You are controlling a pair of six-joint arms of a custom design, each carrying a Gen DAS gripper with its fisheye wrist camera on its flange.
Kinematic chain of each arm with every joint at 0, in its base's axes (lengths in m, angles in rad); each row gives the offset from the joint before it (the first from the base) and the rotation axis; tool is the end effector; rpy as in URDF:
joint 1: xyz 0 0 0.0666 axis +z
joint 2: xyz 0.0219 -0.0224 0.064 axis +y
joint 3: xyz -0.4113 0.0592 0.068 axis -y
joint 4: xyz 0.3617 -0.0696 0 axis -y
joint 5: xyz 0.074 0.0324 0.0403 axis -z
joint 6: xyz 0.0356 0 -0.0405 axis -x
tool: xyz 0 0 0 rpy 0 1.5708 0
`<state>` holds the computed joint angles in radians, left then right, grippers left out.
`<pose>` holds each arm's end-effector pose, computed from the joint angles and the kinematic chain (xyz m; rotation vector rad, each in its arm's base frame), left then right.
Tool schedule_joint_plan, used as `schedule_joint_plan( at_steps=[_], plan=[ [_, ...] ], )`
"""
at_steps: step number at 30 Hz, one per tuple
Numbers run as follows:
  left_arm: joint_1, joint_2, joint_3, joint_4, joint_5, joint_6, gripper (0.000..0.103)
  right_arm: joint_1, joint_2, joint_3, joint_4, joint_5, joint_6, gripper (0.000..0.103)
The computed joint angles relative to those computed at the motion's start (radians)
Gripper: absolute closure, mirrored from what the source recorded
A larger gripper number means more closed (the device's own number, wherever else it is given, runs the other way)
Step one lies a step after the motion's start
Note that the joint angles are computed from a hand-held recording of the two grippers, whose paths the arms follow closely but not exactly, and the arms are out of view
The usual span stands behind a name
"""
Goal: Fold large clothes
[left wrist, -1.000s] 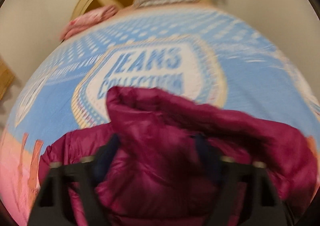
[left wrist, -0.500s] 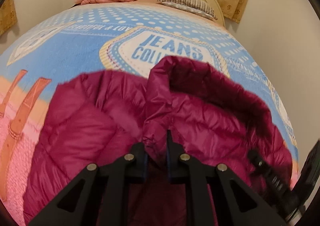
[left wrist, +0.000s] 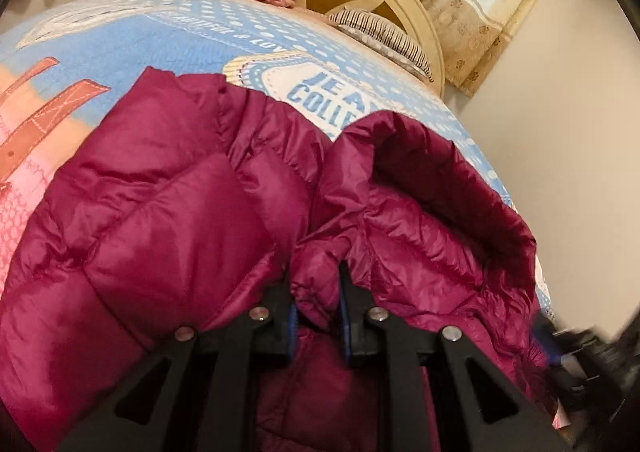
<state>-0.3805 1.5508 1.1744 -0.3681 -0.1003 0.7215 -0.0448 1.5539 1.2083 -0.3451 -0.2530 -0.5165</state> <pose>0.4639 -0.1822 0.3359 -0.4500 2.3088 -0.4392 0.5066 -0.0142 0.3512 0.5019 2.2357 0.5345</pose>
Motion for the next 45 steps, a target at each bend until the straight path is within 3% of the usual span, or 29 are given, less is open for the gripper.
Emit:
schedule_joint_plan(
  at_steps=[1,3,10,13,14,18,21,23,24,26,28,30,34,38,43,45],
  plan=[
    [-0.007,0.003,0.008,-0.012,-0.017,-0.007,0.082,0.008,-0.025,0.004,0.015,0.063,0.013,0.085],
    [-0.011,0.006,0.014,-0.017,-0.028,-0.012,0.082,0.024,-0.016,0.075,-0.020,0.093,0.052,0.085],
    [-0.003,-0.001,-0.002,0.001,-0.014,-0.010,0.082,0.117,0.263,0.508,-0.357,0.104,0.153,0.085],
    [-0.002,-0.002,-0.005,0.006,-0.008,-0.006,0.082,0.131,0.344,0.602,-0.541,0.074,0.204,0.085],
    [-0.003,-0.004,-0.009,0.009,-0.008,-0.005,0.082,0.133,0.342,0.589,-0.560,0.069,0.217,0.085],
    [-0.003,-0.008,-0.013,0.009,-0.008,-0.006,0.082,0.125,0.294,0.435,-0.495,0.037,0.222,0.085],
    [-0.003,-0.019,-0.019,0.011,0.002,-0.017,0.082,0.108,0.232,0.276,-0.278,-0.010,0.203,0.085],
    [-0.013,-0.038,0.009,-0.067,-0.010,-0.073,0.080,0.116,0.214,0.231,-0.209,0.018,0.228,0.085],
    [-0.020,-0.053,0.011,-0.083,-0.030,-0.095,0.077,0.125,0.209,0.222,-0.198,0.046,0.242,0.085],
    [-0.045,-0.113,-0.001,-0.097,-0.123,-0.140,0.061,0.139,0.208,0.226,-0.206,0.086,0.262,0.085],
    [-0.051,-0.160,-0.007,-0.082,-0.159,-0.161,0.042,0.145,0.207,0.224,-0.202,0.102,0.270,0.085],
    [-0.051,-0.173,0.021,-0.083,-0.191,-0.176,0.038,0.141,0.208,0.221,-0.194,0.095,0.266,0.085],
    [-0.041,-0.070,0.189,-0.127,-0.189,-0.266,0.035,0.138,0.212,0.223,-0.188,0.088,0.260,0.085],
    [-0.018,0.095,0.355,-0.255,-0.162,-0.270,0.035,0.138,0.211,0.219,-0.178,0.085,0.254,0.085],
    [0.005,0.170,0.351,-0.346,-0.170,-0.197,0.037,0.133,0.212,0.215,-0.167,0.070,0.246,0.085],
    [0.021,0.165,0.290,-0.310,-0.117,-0.155,0.035,0.133,0.212,0.214,-0.164,0.067,0.245,0.084]
  ],
)
